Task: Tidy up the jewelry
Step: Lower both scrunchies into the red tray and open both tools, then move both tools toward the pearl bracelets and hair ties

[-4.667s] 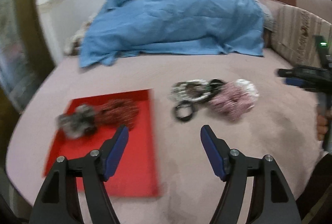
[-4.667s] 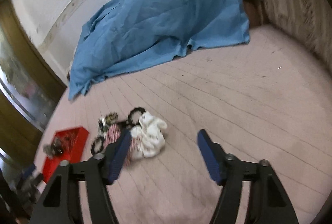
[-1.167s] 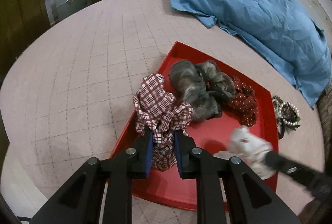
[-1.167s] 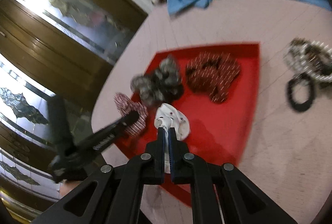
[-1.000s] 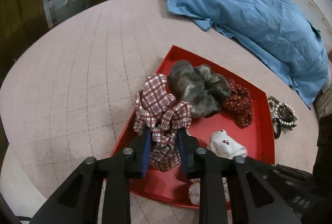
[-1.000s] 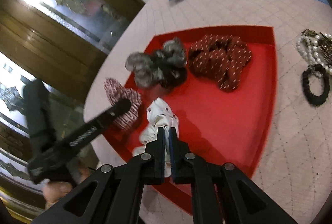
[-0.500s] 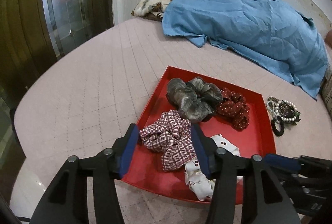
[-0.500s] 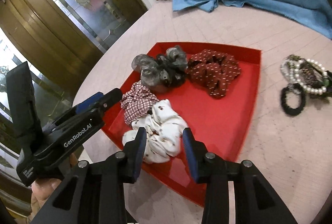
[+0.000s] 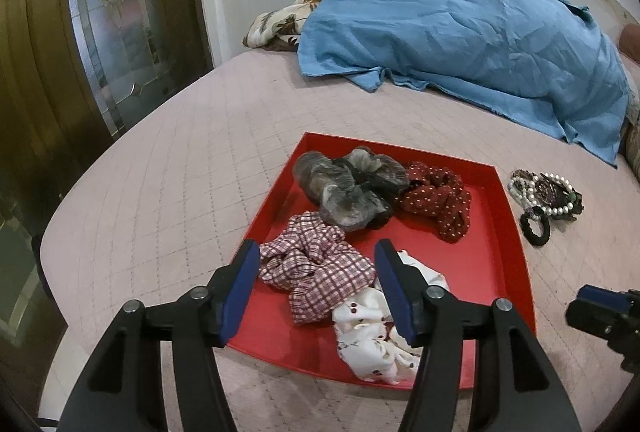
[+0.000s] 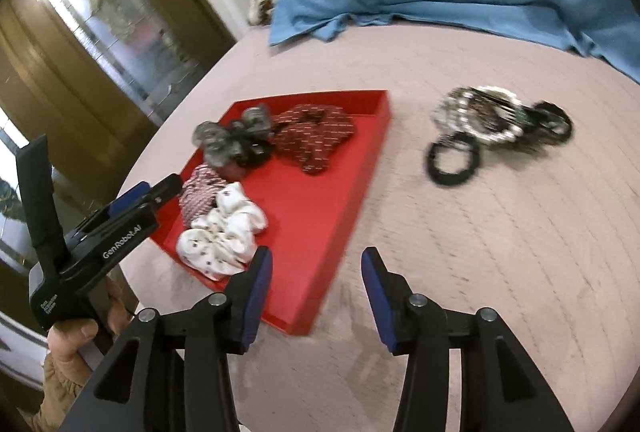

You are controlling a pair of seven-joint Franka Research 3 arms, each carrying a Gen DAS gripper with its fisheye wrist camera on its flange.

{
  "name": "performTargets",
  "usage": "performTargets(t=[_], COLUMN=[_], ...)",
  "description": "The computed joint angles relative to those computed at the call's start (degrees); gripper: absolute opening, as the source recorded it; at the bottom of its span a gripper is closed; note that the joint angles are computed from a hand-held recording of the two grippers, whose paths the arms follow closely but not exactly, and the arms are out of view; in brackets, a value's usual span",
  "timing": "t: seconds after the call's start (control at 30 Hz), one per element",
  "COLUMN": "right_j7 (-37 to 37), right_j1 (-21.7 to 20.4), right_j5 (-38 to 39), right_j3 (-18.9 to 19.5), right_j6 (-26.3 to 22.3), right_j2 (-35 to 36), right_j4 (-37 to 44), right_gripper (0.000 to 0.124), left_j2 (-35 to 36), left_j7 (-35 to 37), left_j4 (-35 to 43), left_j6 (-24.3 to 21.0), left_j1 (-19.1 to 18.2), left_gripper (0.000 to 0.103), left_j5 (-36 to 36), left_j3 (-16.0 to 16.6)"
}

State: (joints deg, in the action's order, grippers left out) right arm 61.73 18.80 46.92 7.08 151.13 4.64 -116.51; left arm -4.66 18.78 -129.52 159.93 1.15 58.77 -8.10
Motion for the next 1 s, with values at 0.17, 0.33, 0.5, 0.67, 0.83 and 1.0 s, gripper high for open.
performTargets(t=[0.17,0.33,0.5,0.67,0.83,1.0], right_j7=[0.16,0.55,0.59,0.27,-0.50,-3.83], right_j1=[-0.63,-1.64,-2.80,-4.44,-6.52,-9.58], right_j5=[-0.28,0.46,0.14,0.68,0.74,5.09], right_j3=[-0.94,-2.17,-3.25,-4.23,-4.74,-4.42], right_j6=[1.42,2.25,3.02,3.77,3.78,1.83], right_j2=[-2.32,-3.90,-4.63,-3.61,-0.94,3.72], right_j4=[-3.29,-5.96,-7.65,-7.72,-5.38,0.45], right_gripper=[0.051,0.052,0.052,0.052,0.052,0.052], left_j2=[0.43,1.10,1.90,2.20,2.60,7.18], left_j7=[-0.56,-0.69,-1.28,-2.11,6.23,25.12], left_j4=[0.66,1.45,2.40,2.93,3.25,6.68], left_j6=[-0.84,-1.58,-1.29,1.51,8.53,11.36], left_j1=[-0.80,-1.74,-2.63,-3.37,-4.62,-7.23], left_gripper=[0.059,0.059,0.059,0.059,0.059,0.059], left_j5=[1.61,2.65,3.82,5.39,-3.42,-23.94], left_j3=[-0.71,-0.90,-0.90,-0.78,-1.00,-2.68])
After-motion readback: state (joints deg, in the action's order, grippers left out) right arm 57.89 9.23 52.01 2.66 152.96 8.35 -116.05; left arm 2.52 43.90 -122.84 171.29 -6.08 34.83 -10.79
